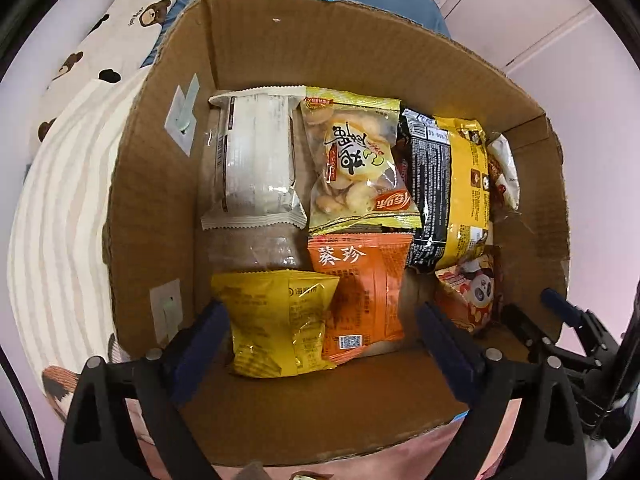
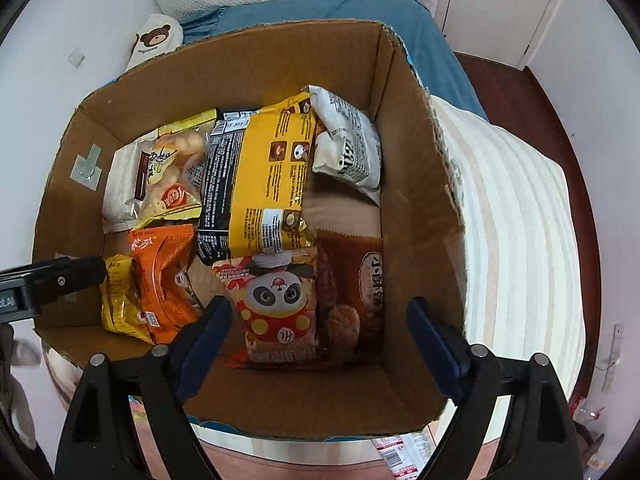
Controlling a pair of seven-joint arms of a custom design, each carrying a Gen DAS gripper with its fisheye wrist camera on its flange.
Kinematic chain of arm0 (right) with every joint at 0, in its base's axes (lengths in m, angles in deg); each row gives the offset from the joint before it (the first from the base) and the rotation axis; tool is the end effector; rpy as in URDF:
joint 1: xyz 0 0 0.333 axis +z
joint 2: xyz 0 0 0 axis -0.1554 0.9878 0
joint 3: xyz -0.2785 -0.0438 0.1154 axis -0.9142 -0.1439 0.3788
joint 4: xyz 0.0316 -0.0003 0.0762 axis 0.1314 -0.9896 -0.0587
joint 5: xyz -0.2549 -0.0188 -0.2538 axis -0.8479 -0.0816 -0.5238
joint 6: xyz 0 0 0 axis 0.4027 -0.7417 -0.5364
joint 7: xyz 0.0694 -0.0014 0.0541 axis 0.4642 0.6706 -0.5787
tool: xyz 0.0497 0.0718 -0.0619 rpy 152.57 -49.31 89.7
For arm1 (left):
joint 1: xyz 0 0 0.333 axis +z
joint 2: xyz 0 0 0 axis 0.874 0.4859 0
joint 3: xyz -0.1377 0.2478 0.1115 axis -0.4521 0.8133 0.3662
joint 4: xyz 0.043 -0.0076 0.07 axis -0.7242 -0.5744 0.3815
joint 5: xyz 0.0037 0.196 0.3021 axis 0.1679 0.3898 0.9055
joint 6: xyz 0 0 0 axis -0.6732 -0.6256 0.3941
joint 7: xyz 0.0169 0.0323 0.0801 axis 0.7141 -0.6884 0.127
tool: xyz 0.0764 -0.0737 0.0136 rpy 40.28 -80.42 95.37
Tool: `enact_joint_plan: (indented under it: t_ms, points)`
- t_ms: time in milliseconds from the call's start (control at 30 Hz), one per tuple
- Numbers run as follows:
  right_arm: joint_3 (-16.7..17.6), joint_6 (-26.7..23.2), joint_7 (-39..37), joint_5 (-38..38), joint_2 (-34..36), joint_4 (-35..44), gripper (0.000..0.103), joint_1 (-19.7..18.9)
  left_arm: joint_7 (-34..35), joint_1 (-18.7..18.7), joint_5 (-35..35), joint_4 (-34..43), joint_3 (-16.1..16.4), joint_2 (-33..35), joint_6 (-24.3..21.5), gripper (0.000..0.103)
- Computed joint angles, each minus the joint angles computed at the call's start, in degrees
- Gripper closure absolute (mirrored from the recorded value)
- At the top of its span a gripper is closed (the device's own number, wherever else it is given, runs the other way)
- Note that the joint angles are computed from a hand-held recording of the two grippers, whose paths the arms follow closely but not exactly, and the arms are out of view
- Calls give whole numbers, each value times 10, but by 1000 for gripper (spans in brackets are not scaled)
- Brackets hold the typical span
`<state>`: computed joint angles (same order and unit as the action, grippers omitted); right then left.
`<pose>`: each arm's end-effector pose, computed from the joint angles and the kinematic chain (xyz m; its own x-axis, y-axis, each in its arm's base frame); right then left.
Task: Organize snacks
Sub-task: 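Carry both packets into the box and open both tools, then move both tools back over the remaining snacks on the bed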
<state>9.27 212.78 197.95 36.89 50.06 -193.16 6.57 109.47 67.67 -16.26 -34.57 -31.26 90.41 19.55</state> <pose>0.4030 0.1581 0.4438 -0.4178 -0.9012 -0.1155 -0.8949 0.4301 -0.1187 0.6274 -0.0093 0.4241 -0.5305 -0.8142 0.2361 -0.8458 0.5270 -0.0831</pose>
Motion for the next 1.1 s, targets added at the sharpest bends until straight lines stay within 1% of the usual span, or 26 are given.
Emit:
enact_joint_plan:
  t_ms: [67,200,267,300,333,400,467,600,800,867,1000,1100]
  points:
    - [0,0,2,4,8,3,11,2,11,4,-5,-21,0,-14,24,6]
    - [3,2,13,1,7,2,9,1,26,6,-5,-48,3,-36,50,6]
    - [10,4,31,-15,1,0,9,-1,42,9,-13,-75,4,-58,78,6]
    - [15,6,42,-29,-5,-1,9,-3,57,12,-21,-95,4,-75,100,6]
    - [19,5,52,-40,-11,-1,9,-4,71,14,-31,-117,4,-95,126,6]
    - [26,7,71,-60,-29,-5,9,-5,98,19,-59,-145,7,-122,151,6]
    - [37,8,91,-80,-48,-8,9,-4,123,22,-88,-170,12,-149,174,6]
    - [62,-11,128,-126,-84,-8,9,0,184,23,-154,-224,27,-208,204,6]
    - [91,-42,177,-167,-150,-8,9,6,265,13,-225,-286,64,-292,217,6]
    - [97,-55,187,-172,-171,-5,9,10,276,8,-237,-294,74,-307,211,6]
    - [104,-63,200,-170,-205,-4,9,18,280,5,-249,-297,96,-335,172,6]
    - [101,-62,208,-147,-232,-19,9,29,273,11,-247,-299,106,-338,167,6]
